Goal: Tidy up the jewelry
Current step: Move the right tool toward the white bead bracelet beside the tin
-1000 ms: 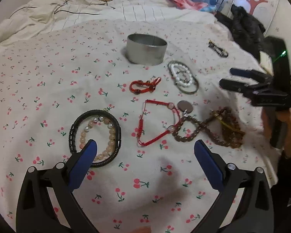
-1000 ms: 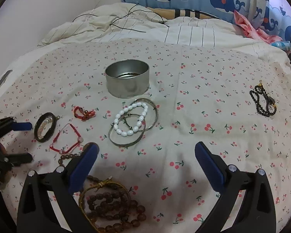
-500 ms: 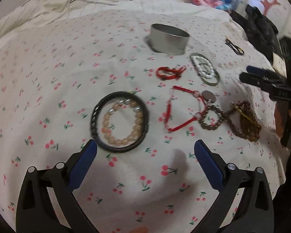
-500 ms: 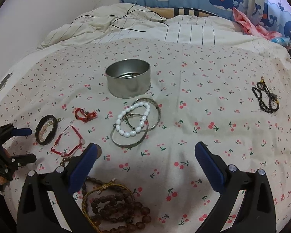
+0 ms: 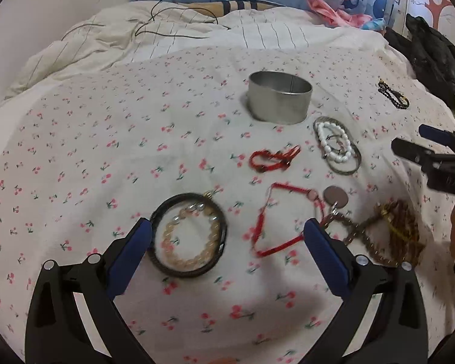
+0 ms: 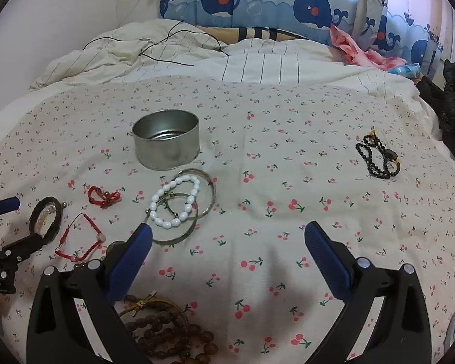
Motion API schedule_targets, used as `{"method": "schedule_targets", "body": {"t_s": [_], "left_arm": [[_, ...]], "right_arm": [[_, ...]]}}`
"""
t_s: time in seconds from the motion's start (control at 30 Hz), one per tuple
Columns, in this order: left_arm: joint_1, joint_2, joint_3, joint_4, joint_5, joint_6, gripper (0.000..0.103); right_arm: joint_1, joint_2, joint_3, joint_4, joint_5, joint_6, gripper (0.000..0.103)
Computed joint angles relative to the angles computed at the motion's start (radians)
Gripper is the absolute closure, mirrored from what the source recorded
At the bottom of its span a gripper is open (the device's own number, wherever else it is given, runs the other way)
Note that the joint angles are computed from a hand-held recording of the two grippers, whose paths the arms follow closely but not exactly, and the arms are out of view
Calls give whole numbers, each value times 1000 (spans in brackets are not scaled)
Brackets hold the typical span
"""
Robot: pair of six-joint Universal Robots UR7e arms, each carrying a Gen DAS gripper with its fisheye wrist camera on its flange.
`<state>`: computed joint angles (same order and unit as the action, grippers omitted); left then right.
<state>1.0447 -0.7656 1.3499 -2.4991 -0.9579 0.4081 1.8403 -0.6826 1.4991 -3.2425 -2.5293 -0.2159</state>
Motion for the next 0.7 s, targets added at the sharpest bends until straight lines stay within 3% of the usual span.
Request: {"method": "schedule_targets", "body": {"t_s": [0.7], "left_arm": [[-13, 4, 24, -63, 35, 23, 6]], "right_arm": [[-5, -5, 6, 25, 29, 13, 7]]}}
